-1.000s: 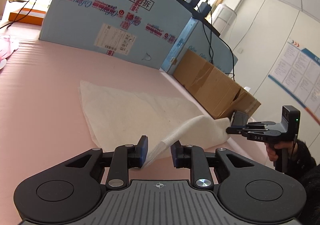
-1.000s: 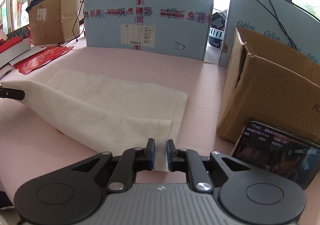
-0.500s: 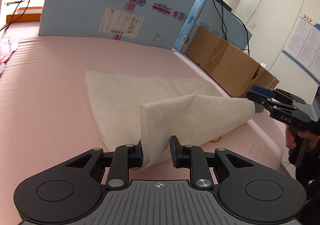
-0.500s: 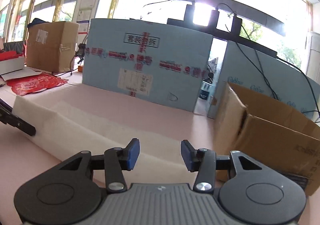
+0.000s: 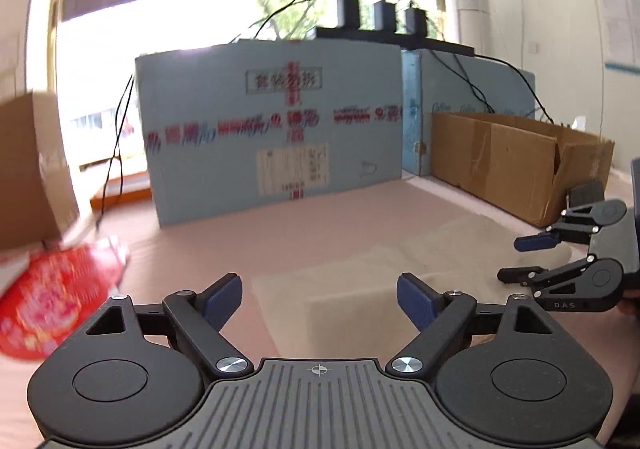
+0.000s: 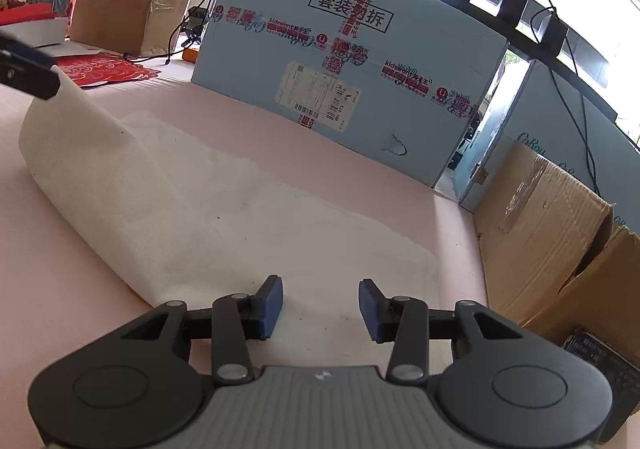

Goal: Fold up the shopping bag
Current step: 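Open both grippers and release the folded bag, then grasp the folded bag's edge with the right gripper while the left gripper grasps the other edge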

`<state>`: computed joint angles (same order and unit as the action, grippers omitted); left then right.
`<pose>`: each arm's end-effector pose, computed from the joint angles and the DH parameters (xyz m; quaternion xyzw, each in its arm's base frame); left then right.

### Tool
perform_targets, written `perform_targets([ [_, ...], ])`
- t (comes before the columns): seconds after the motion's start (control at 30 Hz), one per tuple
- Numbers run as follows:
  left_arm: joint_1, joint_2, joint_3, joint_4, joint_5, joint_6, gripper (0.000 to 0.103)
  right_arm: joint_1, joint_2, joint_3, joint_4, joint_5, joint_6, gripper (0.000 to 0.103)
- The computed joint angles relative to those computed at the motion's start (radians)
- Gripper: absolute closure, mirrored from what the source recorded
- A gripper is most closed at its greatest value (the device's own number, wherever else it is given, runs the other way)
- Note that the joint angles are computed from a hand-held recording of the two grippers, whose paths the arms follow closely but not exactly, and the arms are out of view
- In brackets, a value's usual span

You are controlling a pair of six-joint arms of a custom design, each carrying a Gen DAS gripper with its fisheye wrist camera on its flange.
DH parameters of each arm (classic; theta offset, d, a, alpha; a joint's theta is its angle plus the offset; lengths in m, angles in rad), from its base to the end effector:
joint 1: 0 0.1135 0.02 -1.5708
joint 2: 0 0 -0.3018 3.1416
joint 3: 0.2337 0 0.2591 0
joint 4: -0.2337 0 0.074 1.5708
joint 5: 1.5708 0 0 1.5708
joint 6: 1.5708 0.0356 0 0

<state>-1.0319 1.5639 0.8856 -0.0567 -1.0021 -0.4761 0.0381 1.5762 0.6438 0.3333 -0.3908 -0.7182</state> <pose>0.1905 -0.2601 0.2414 0.0325 0.8243 0.0763 0.5600 0.3076 0.0253 0.1883 -0.4045 0.7727 0.0091 0.4891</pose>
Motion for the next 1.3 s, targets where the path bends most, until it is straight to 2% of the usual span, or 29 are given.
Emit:
perform_targets([
  [0.07, 0.001, 0.068, 0.024, 0.156, 0.072, 0.13, 0.019, 0.008, -0.003, -0.015, 0.026, 0.015, 0.002, 0.056],
  [0.1, 0.011, 0.099, 0.037, 0.211, 0.147, 0.171, 0.027, 0.01, -0.004, -0.02, 0.038, 0.02, 0.005, 0.055],
  [0.13, 0.03, 0.126, 0.056, 0.22, 0.22, 0.174, 0.045, 0.01, -0.009, -0.03, 0.056, 0.019, 0.008, 0.055],
  [0.2, 0.067, 0.185, 0.109, 0.181, 0.318, 0.143, 0.062, 0.009, -0.018, -0.05, 0.092, 0.017, 0.014, 0.055],
  [0.23, 0.081, 0.209, 0.134, 0.138, 0.335, 0.111, 0.066, 0.008, -0.022, -0.059, 0.109, 0.015, 0.016, 0.054],
  [0.33, 0.114, 0.242, 0.165, 0.003, 0.363, -0.018, 0.066, 0.0, -0.034, -0.069, 0.105, -0.021, -0.01, 0.052],
  [0.4, 0.117, 0.219, 0.128, -0.018, 0.358, -0.086, 0.065, 0.009, -0.019, -0.05, 0.071, 0.003, -0.024, 0.052],
  [0.57, 0.087, 0.143, 0.058, -0.146, 0.248, -0.273, 0.063, -0.011, -0.01, -0.02, 0.025, -0.013, -0.023, 0.052],
  [0.7, 0.061, 0.108, 0.031, -0.233, 0.186, -0.36, 0.054, -0.051, -0.003, -0.02, 0.047, 0.006, -0.013, 0.05],
  [0.73, 0.054, 0.11, 0.037, -0.257, 0.165, -0.358, 0.051, -0.062, -0.003, -0.023, 0.057, 0.01, -0.011, 0.05],
  [0.83, 0.04, 0.107, 0.058, -0.288, 0.13, -0.315, 0.049, -0.109, -0.012, -0.05, 0.107, -0.024, -0.015, 0.049],
  [0.87, 0.037, 0.098, 0.057, -0.268, 0.115, -0.288, 0.048, -0.122, -0.02, -0.061, 0.121, -0.031, -0.007, 0.049],
  [0.93, 0.033, 0.081, 0.057, -0.198, 0.077, -0.197, 0.039, -0.148, -0.038, -0.076, 0.132, -0.047, 0.018, 0.048],
  [1.0, 0.041, 0.083, 0.068, -0.13, 0.072, -0.093, 0.037, -0.178, -0.053, -0.064, 0.094, -0.072, 0.059, 0.045],
  [1.13, 0.095, 0.121, 0.1, -0.006, 0.145, 0.087, 0.037, -0.24, -0.044, 0.031, -0.101, -0.178, 0.144, 0.044],
  [1.2, 0.127, 0.147, 0.12, 0.025, 0.196, 0.138, 0.037, -0.258, -0.029, 0.058, -0.141, -0.22, 0.184, 0.044],
  [1.23, 0.141, 0.154, 0.131, 0.011, 0.22, 0.141, 0.037, -0.264, -0.025, 0.06, -0.138, -0.234, 0.197, 0.044],
  [1.3, 0.157, 0.189, 0.174, -0.093, 0.245, 0.105, 0.037, -0.271, -0.029, 0.036, -0.076, -0.235, 0.203, 0.044],
])
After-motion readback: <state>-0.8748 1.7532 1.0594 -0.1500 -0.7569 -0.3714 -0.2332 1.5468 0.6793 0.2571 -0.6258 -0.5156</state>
